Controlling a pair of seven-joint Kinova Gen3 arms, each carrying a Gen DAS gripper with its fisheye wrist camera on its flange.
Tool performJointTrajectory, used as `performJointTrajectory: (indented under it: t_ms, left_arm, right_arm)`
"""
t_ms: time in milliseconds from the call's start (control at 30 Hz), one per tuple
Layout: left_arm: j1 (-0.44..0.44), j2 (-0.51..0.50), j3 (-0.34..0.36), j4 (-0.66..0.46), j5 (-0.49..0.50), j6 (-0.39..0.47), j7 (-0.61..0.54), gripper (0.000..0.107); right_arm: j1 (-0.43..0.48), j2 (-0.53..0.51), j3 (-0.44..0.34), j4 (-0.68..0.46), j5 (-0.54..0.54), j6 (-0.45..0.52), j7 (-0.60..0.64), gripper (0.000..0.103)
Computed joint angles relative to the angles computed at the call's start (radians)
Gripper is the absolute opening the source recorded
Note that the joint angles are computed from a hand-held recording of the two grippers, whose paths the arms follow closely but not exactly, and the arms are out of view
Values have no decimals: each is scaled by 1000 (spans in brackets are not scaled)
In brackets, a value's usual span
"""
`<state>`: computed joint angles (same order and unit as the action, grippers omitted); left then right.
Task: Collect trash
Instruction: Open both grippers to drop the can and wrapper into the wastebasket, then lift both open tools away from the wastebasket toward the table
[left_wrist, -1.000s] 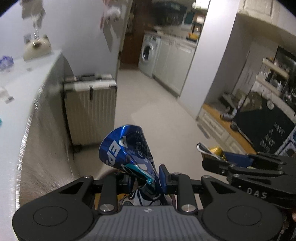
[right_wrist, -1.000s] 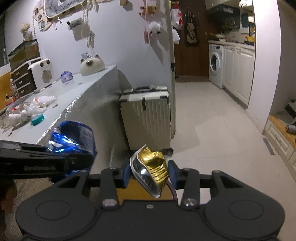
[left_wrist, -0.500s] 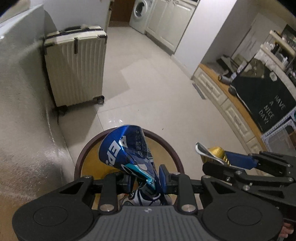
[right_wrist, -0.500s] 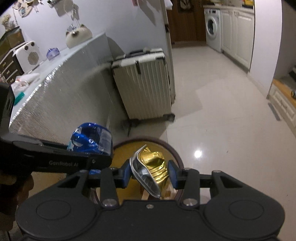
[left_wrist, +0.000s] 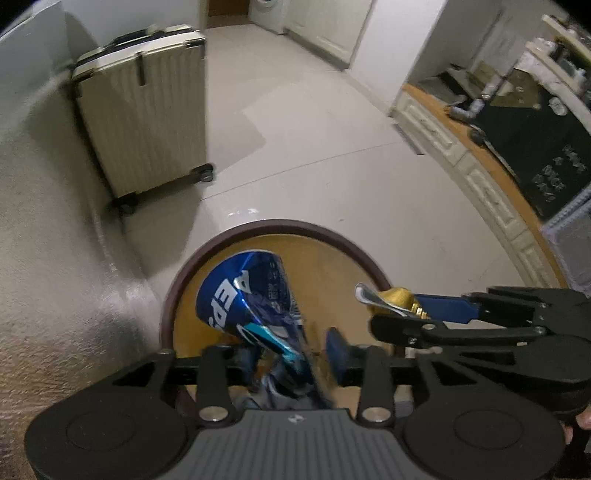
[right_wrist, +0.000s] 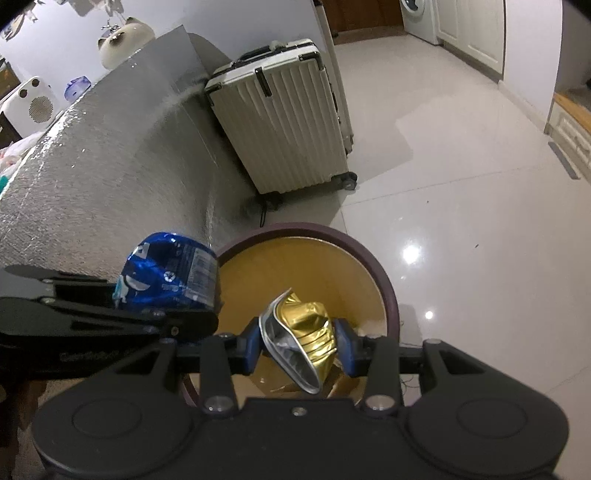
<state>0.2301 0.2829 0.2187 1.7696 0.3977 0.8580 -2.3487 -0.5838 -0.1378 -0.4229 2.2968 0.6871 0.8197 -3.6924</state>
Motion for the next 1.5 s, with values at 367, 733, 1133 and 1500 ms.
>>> performJointTrajectory:
  t_ms: [367, 733, 1133, 1500]
  left_arm:
    - [80, -3, -37, -27, -191, -46, 258, 91]
    - [104, -1, -49, -44, -288, -61, 395, 103]
    - [120, 0, -43, -35, -338, -59, 427, 103]
    - [121, -21, -46, 9, -372, -60, 451, 103]
  right_arm:
    - [32, 46, 63, 7, 15, -89, 44, 43]
    - [50, 88, 121, -15, 44, -104, 108, 66]
    - [22, 62, 106, -39, -90, -33, 272, 66]
    - [32, 14, 57, -47, -128, 14, 324, 73]
